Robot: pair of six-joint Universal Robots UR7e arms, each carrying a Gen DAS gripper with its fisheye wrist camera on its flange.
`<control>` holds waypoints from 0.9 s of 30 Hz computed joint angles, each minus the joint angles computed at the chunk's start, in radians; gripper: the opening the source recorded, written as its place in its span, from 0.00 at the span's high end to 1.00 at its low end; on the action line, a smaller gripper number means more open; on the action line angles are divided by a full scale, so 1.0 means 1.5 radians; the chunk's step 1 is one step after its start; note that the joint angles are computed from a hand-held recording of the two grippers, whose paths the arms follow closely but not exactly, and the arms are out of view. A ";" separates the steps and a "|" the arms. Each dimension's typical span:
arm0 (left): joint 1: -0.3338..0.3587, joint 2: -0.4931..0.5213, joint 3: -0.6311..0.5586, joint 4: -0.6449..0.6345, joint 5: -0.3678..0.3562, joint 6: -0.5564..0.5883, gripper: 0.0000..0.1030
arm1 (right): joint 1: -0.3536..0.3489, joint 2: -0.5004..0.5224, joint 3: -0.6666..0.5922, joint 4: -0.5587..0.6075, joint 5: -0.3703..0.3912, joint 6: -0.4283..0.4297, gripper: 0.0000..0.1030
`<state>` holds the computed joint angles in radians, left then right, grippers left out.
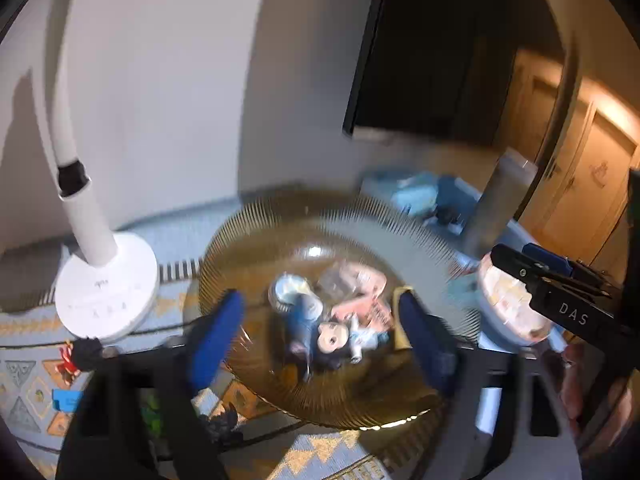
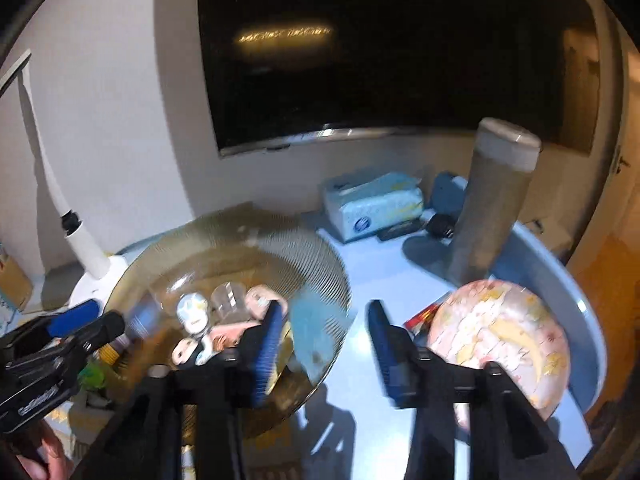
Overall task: Organize rigid objects
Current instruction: 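Open left tool releasing the lighter while right tool releases the blue figure into the bowl, then move both tools back toward the remaining objects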
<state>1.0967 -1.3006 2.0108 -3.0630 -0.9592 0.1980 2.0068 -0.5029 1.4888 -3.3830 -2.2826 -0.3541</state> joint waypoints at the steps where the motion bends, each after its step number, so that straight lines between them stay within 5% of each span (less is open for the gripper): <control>1: -0.003 -0.016 0.012 -0.014 -0.010 0.005 0.20 | 0.003 -0.003 0.005 -0.017 0.008 -0.004 0.37; 15: -0.083 -0.255 0.113 -0.007 0.056 -0.026 0.19 | 0.076 -0.064 0.089 -0.022 0.066 0.050 0.36; 18: -0.103 -0.321 0.146 -0.010 0.079 -0.032 0.01 | 0.103 -0.059 0.100 -0.012 0.083 0.051 0.31; 20: -0.106 -0.359 0.178 -0.022 0.090 -0.028 0.01 | 0.121 -0.047 0.112 -0.010 0.095 0.064 0.18; 23: -0.088 -0.410 0.230 -0.014 0.133 -0.032 0.01 | 0.137 -0.016 0.124 -0.001 0.107 0.061 0.17; 27: 0.001 -0.413 0.268 -0.022 0.173 -0.047 0.01 | 0.154 0.070 0.111 -0.044 0.064 0.005 0.17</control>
